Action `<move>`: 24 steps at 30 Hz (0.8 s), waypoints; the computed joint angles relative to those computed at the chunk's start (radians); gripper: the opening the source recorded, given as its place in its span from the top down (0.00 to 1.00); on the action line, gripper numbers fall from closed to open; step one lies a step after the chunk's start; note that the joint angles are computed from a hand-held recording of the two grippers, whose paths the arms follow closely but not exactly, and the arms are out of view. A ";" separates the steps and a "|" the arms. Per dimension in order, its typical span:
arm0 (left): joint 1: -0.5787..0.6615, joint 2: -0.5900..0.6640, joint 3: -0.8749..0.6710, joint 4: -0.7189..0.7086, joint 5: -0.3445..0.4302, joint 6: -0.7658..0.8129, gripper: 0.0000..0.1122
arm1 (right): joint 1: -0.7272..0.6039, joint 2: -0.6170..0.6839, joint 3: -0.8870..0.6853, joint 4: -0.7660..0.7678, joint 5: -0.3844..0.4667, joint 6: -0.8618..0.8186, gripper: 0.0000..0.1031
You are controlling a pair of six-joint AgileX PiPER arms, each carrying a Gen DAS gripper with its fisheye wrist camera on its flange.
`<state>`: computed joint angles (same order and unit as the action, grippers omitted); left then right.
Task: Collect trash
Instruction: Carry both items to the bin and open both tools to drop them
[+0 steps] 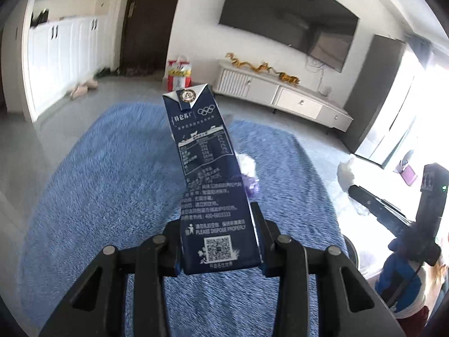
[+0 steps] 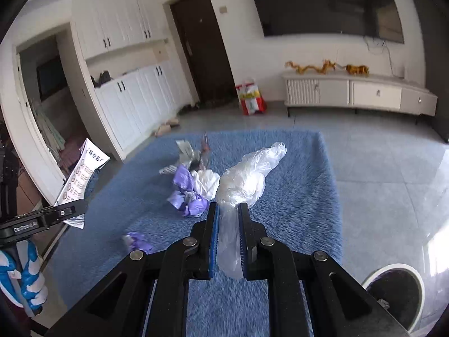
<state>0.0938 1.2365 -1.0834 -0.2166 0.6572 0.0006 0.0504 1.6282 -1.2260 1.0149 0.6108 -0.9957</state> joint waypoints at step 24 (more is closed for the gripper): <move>-0.774 0.489 -0.552 0.331 0.156 -0.304 0.68 | -0.746 -0.038 0.166 0.091 0.223 -0.300 0.87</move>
<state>-0.6802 1.7253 -1.6355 0.1143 0.8132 -0.3032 -0.6953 1.5905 -1.0604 1.1055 0.8336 -1.2955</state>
